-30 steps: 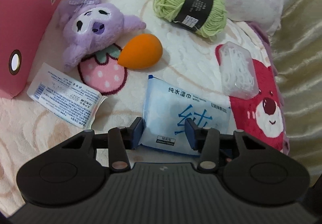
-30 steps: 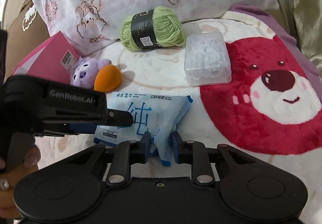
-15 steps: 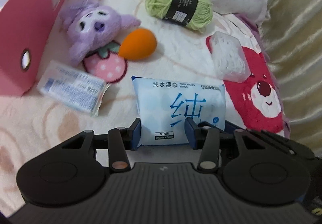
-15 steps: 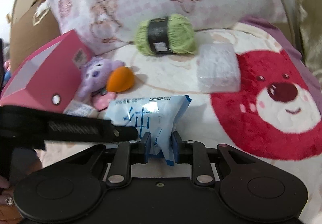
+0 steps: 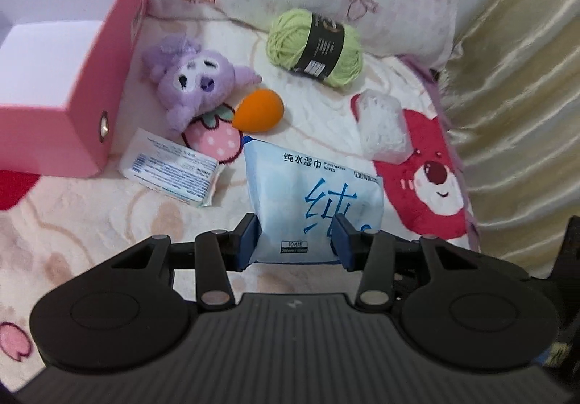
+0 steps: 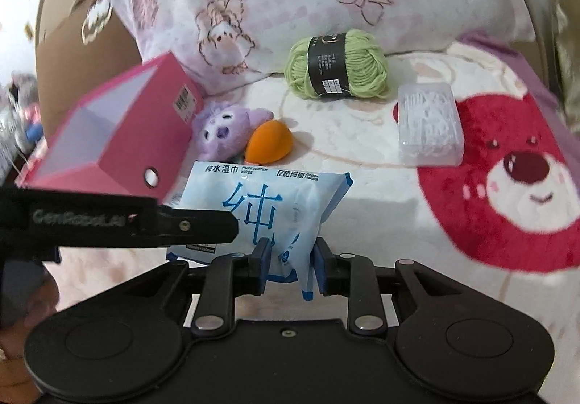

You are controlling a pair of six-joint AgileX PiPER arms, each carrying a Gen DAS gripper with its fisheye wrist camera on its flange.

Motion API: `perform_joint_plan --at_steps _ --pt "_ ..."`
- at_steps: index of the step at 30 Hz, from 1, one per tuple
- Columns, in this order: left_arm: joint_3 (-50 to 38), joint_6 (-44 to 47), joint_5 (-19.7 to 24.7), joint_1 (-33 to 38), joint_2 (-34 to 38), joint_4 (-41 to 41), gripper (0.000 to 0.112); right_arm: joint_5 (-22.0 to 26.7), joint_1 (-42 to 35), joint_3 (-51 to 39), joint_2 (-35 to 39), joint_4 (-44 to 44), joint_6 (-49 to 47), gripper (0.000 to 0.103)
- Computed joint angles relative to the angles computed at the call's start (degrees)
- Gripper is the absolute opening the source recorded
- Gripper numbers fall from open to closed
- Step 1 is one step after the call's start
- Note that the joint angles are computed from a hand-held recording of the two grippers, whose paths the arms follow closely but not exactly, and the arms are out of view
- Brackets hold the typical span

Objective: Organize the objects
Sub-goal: 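Lift the wet-wipes pack with the left tool and carry it toward the pink box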

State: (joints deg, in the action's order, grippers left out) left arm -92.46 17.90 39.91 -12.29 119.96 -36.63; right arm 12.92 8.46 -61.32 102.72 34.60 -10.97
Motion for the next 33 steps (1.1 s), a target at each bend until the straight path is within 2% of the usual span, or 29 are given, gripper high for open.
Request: perform_joint_plan --at_steps 1,3,5,7,11,15,24,27,33 --pt "0.29 0.06 0.08 0.16 -0.84 0.36 0.043 0.14 0.00 0.24 -0.40 2.82 -2.54 0.033" --pt "0.92 -0.19 0.43 0.53 -2.47 0.97 0.043 -0.21 1.20 0.13 -1.23 1.58 -1.77 0.033" --pt "1.62 -0.98 0.52 0.81 -4.04 2.72 0.043 1.34 2.61 -1.31 -2.14 -8.21 7.66 0.033" --pt "0.53 -2.50 3.66 2.25 -4.73 3.14 0.043 2.62 4.46 -2.42 -3.15 -16.36 15.88 0.034" --pt "1.17 -0.36 5.20 5.26 -7.54 1.16 0.040 6.04 5.76 -5.20 -4.25 -16.72 16.87 0.035" --pt "0.11 0.58 7.17 7.51 -9.41 1.59 0.036 8.55 8.01 -9.68 -3.71 -23.73 22.72 0.035" --pt "-1.29 -1.36 9.27 10.75 -12.50 9.90 0.031 14.71 12.03 -21.40 -0.08 -25.27 21.87 0.035" --pt "-3.16 -0.53 11.15 13.04 -12.25 10.04 0.030 18.80 13.50 -27.54 2.99 -26.51 21.35 0.034" --pt "-11.27 0.78 16.76 17.46 -8.93 9.73 0.030 31.75 13.60 -46.37 11.80 -23.87 19.06 0.034"
